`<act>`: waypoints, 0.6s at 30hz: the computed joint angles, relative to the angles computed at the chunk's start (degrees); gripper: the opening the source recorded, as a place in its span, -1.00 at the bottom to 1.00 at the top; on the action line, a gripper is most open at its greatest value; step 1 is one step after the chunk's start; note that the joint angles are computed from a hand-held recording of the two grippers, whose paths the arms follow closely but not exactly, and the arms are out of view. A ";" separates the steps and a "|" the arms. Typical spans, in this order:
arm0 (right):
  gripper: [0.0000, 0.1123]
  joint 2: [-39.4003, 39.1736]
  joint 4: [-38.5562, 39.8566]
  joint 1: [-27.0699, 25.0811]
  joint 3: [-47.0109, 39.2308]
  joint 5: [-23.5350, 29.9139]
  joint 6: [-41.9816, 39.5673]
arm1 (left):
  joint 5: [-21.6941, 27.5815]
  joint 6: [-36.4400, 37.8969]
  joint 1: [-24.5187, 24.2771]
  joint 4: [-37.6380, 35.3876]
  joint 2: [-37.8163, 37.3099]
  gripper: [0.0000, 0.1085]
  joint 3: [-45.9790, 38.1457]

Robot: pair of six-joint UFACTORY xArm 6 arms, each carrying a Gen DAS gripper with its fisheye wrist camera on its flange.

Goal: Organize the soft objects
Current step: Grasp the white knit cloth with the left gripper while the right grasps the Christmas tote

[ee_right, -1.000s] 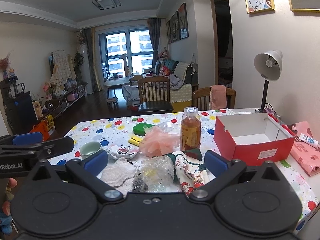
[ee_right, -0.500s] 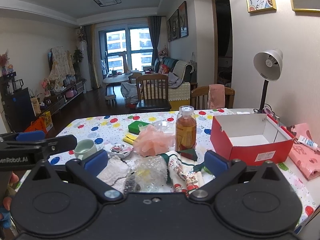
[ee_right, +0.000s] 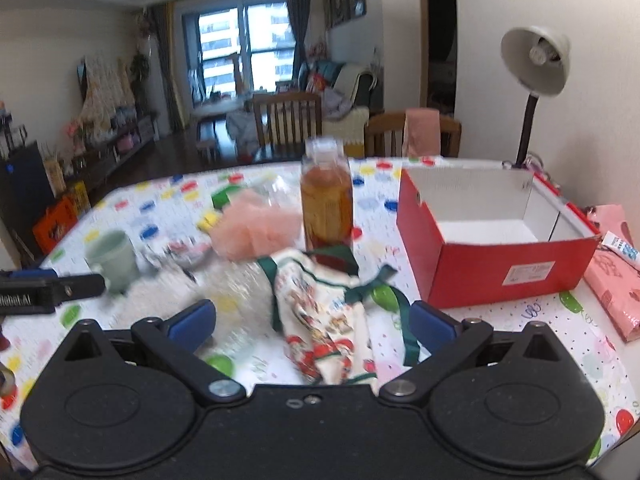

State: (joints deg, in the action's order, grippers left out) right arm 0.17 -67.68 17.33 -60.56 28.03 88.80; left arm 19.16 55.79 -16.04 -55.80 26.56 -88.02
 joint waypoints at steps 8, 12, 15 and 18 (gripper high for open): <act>0.67 5.36 8.02 -5.83 -1.35 -8.05 -11.97 | -0.34 -24.90 0.55 26.11 9.84 0.89 -8.10; 0.63 7.81 14.17 -7.04 -1.84 -10.70 -20.29 | 5.24 -33.58 1.61 31.66 13.51 0.89 -13.02; 0.53 10.36 18.97 -7.63 -3.11 -11.88 -26.02 | 7.22 -38.11 1.95 34.22 15.72 0.88 -15.83; 0.45 12.36 23.93 -7.81 -4.36 -12.12 -32.14 | 8.72 -40.55 2.01 35.72 16.91 0.88 -17.50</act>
State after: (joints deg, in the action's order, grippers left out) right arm 12.54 -43.75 9.52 -64.92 15.91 56.65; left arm 27.88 15.23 -14.03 -20.08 43.47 -105.52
